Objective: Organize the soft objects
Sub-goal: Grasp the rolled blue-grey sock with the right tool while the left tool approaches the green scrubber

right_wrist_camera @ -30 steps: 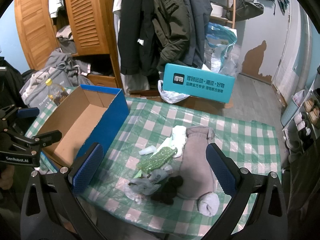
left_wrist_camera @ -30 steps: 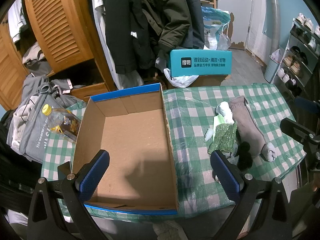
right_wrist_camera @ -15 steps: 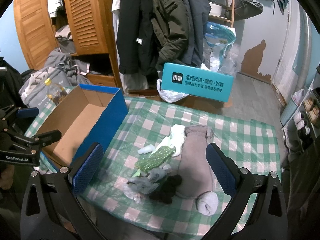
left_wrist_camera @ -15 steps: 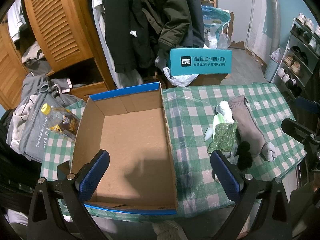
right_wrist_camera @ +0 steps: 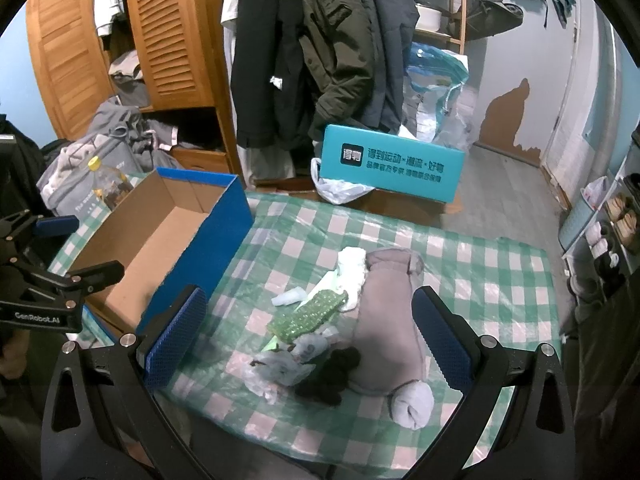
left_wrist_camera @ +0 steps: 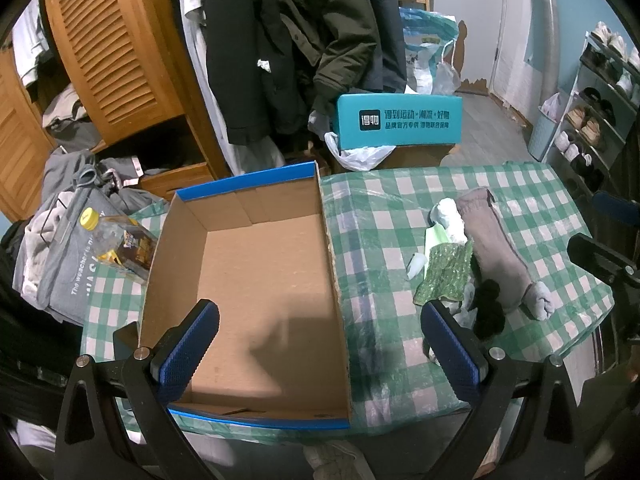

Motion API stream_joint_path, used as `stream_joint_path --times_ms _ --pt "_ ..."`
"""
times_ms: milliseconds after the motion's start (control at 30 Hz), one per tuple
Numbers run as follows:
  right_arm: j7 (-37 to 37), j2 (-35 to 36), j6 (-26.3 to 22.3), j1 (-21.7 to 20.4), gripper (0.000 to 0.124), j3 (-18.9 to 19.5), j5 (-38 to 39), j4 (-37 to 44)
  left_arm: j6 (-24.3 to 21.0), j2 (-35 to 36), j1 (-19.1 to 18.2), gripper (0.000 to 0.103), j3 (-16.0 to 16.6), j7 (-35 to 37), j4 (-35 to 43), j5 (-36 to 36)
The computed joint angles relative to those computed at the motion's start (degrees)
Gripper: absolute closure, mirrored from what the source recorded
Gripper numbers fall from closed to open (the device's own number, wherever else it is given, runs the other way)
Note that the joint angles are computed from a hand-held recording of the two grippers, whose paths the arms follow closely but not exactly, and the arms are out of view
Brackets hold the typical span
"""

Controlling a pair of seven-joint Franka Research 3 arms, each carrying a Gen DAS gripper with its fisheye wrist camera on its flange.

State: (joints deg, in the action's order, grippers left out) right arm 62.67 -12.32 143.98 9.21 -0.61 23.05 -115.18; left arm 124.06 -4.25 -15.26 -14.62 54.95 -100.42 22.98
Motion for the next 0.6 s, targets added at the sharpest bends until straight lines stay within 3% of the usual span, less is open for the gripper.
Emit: stream_joint_path --times_ms 200,400,600 --pt "1.93 0.35 -0.11 0.07 0.023 0.72 -1.46 0.77 0.01 -0.06 -0.01 0.001 0.10 0.22 -0.16 -0.41" --pt "0.53 0.43 -0.10 -0.90 0.023 -0.93 -1.57 -0.67 0.03 0.81 -0.17 0.001 0.04 0.22 -0.31 -1.22" --pt "3.03 0.96 -0.90 -2.32 0.023 -0.53 -3.96 -0.47 -3.33 5.85 -1.47 0.001 -0.36 1.73 4.63 -2.90"
